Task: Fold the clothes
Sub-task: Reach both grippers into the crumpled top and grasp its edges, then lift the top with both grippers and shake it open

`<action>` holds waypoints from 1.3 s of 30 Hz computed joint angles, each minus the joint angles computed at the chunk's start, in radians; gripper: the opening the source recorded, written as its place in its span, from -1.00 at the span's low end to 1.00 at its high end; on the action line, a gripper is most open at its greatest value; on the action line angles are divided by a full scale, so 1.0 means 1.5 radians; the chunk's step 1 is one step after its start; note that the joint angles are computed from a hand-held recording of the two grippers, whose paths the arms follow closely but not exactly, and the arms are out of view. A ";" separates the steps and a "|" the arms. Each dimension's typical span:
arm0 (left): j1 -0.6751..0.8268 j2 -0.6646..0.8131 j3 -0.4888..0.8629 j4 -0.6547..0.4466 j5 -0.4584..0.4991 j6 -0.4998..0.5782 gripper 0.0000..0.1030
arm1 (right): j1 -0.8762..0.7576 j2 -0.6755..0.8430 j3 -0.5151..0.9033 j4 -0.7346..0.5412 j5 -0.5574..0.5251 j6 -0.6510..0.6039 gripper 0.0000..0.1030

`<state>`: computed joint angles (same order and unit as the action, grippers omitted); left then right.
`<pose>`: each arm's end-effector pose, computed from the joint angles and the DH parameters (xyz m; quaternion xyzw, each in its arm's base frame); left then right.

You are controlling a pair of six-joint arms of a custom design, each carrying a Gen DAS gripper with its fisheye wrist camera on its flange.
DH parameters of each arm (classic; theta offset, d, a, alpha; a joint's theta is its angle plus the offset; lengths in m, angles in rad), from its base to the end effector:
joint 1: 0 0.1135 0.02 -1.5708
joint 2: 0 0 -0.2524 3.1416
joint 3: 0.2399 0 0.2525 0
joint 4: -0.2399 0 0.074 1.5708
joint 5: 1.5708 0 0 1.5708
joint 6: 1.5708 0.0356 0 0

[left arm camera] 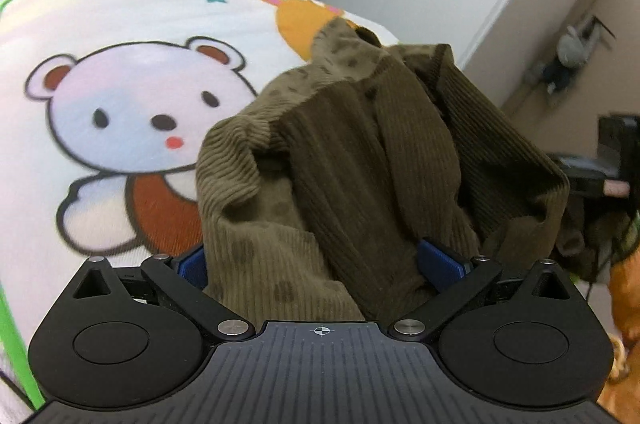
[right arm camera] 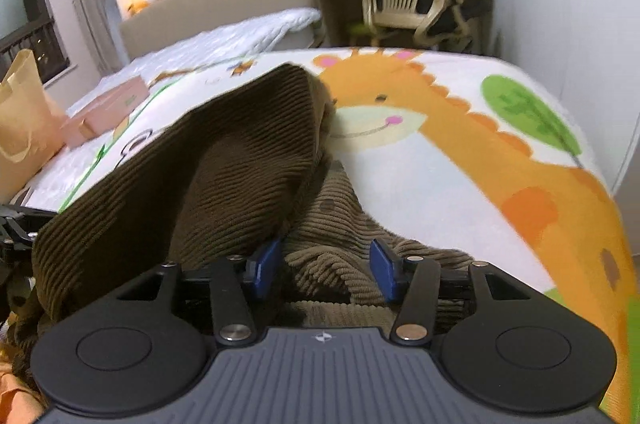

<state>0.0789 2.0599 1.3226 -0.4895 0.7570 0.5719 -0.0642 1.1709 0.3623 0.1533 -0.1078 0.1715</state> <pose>0.3949 0.0067 0.1218 0.2847 0.8724 -0.2941 0.2671 0.2210 -0.0104 0.1433 0.0817 0.8923 0.0719 0.4381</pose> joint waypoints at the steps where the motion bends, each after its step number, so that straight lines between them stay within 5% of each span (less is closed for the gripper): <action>1: -0.003 -0.011 -0.016 0.014 -0.006 -0.015 1.00 | 0.010 -0.020 -0.009 -0.001 0.017 0.002 0.05; 6: -0.044 -0.037 -0.040 0.053 -0.083 -0.035 1.00 | 0.042 -0.169 -0.041 -0.069 0.062 -0.013 0.21; 11: 0.001 -0.120 -0.107 0.083 -0.043 -0.021 1.00 | 0.088 -0.378 -0.068 -0.217 0.133 -0.076 0.31; 15: 0.058 -0.232 -0.170 -0.007 0.062 0.161 1.00 | 0.149 -0.471 -0.070 -0.309 0.109 -0.096 0.35; 17: 0.046 -0.261 -0.201 -0.021 0.037 0.209 1.00 | 0.204 -0.466 -0.071 -0.316 0.109 -0.119 0.41; 21: -0.006 -0.275 -0.258 -0.002 -0.042 0.249 0.95 | 0.278 -0.347 -0.069 -0.231 0.104 -0.144 0.47; 23: -0.029 -0.265 -0.267 0.011 -0.068 0.262 0.80 | 0.293 -0.253 -0.061 -0.159 0.108 -0.155 0.47; 24: -0.035 -0.261 -0.269 0.013 -0.075 0.267 0.56 | 0.299 -0.197 -0.056 -0.118 0.122 -0.163 0.42; 27: -0.054 -0.247 -0.272 0.048 -0.103 0.255 0.29 | 0.272 -0.080 -0.022 -0.042 0.116 -0.191 -0.57; 28: -0.055 -0.237 -0.263 0.050 -0.106 0.247 0.16 | 0.254 -0.053 -0.007 -0.027 0.104 -0.199 -0.72; 34: -0.060 -0.203 -0.196 0.038 -0.080 0.203 -0.56 | 0.037 -0.017 0.107 0.041 0.021 -0.172 -0.88; 39: -0.062 -0.156 -0.094 0.142 -0.064 0.069 -0.76 | -0.114 0.137 0.248 0.078 0.036 -0.151 -0.88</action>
<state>-0.0136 1.8262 1.1809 -0.2769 0.6612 0.6758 -0.2346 1.3758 0.7337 0.2704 -0.0537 -0.0551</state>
